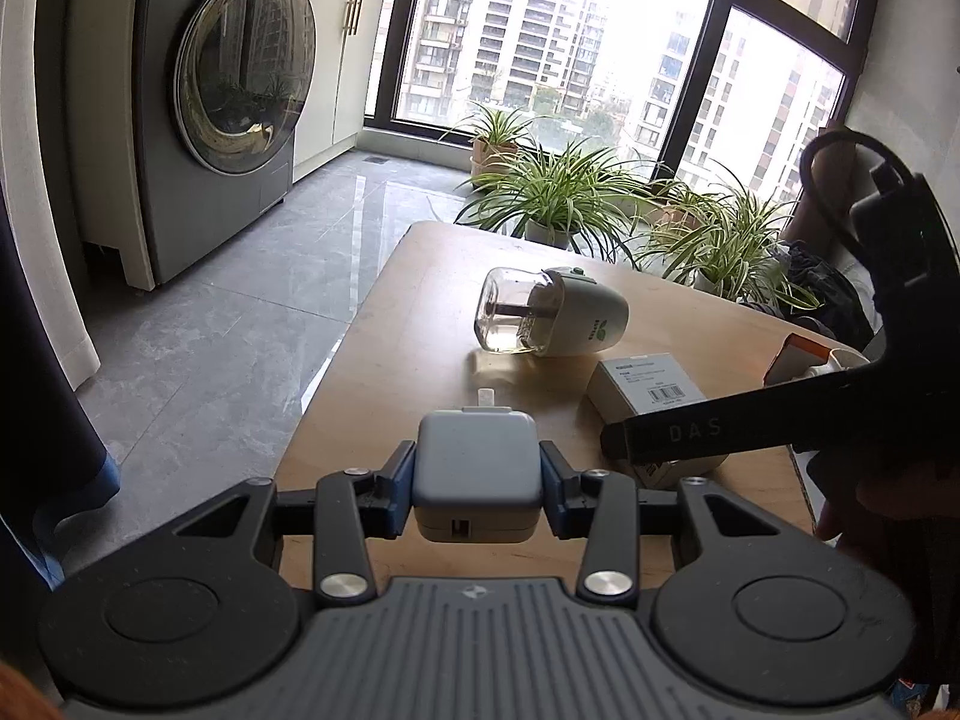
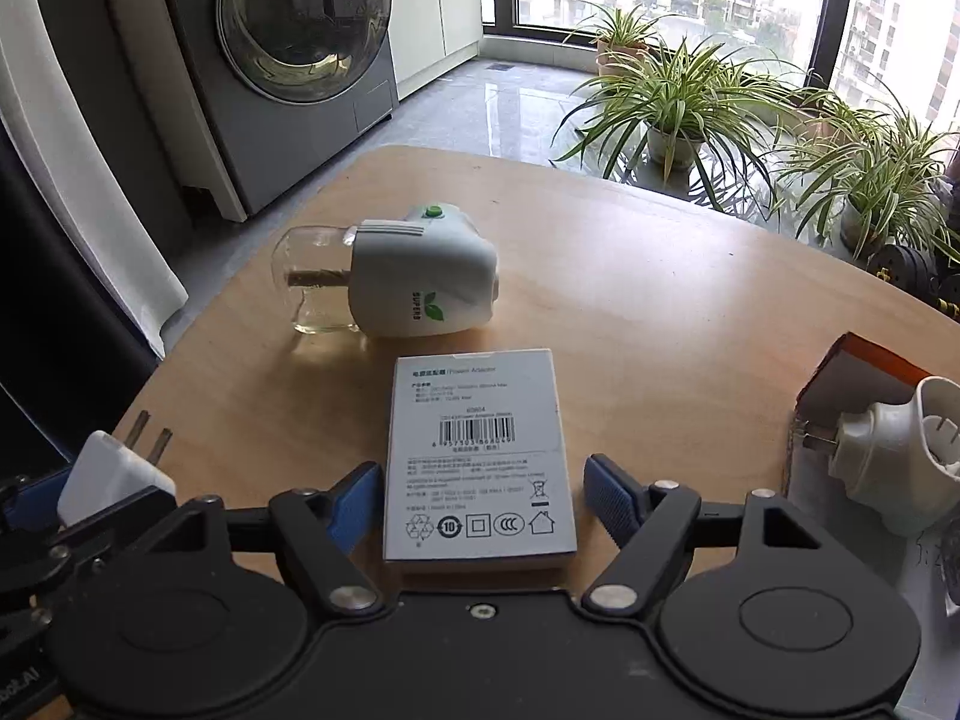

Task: Organize rigid objects
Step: 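Carry grey charger in left tool and white box in right tool toward tray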

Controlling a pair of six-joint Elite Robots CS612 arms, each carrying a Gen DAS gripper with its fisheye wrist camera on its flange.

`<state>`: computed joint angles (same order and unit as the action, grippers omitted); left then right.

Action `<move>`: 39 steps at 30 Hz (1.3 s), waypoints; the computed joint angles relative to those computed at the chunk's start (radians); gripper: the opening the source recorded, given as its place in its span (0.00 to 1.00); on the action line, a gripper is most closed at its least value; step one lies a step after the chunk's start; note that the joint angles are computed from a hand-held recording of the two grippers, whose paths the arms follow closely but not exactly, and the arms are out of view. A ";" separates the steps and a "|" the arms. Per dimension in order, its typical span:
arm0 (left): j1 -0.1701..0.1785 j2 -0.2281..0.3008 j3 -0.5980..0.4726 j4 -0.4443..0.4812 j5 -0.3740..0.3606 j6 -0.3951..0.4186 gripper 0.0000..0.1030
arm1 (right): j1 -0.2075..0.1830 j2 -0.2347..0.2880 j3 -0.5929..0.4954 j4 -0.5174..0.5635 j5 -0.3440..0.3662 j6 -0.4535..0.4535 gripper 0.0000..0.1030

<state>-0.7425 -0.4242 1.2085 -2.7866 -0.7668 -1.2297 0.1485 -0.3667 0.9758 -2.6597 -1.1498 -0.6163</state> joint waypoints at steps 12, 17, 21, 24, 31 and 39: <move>-0.026 -0.018 0.018 -0.012 0.043 -0.014 0.41 | -0.067 -0.149 0.277 -0.229 0.104 0.065 0.68; -0.044 -0.025 0.014 -0.005 0.063 -0.027 0.41 | -0.100 -0.209 0.394 -0.325 0.121 0.106 0.68; -0.060 -0.025 -0.005 0.008 0.076 -0.008 0.41 | -0.129 -0.247 0.473 -0.390 0.132 0.127 0.68; -0.071 -0.025 -0.017 0.015 0.081 -0.004 0.41 | -0.147 -0.267 0.517 -0.435 0.128 0.129 0.68; -0.092 -0.015 -0.056 0.047 0.077 0.010 0.41 | -0.191 -0.297 0.580 -0.519 0.149 0.150 0.69; -0.110 0.004 -0.101 0.032 0.073 0.059 0.41 | -0.227 -0.312 0.621 -0.573 0.156 0.175 0.68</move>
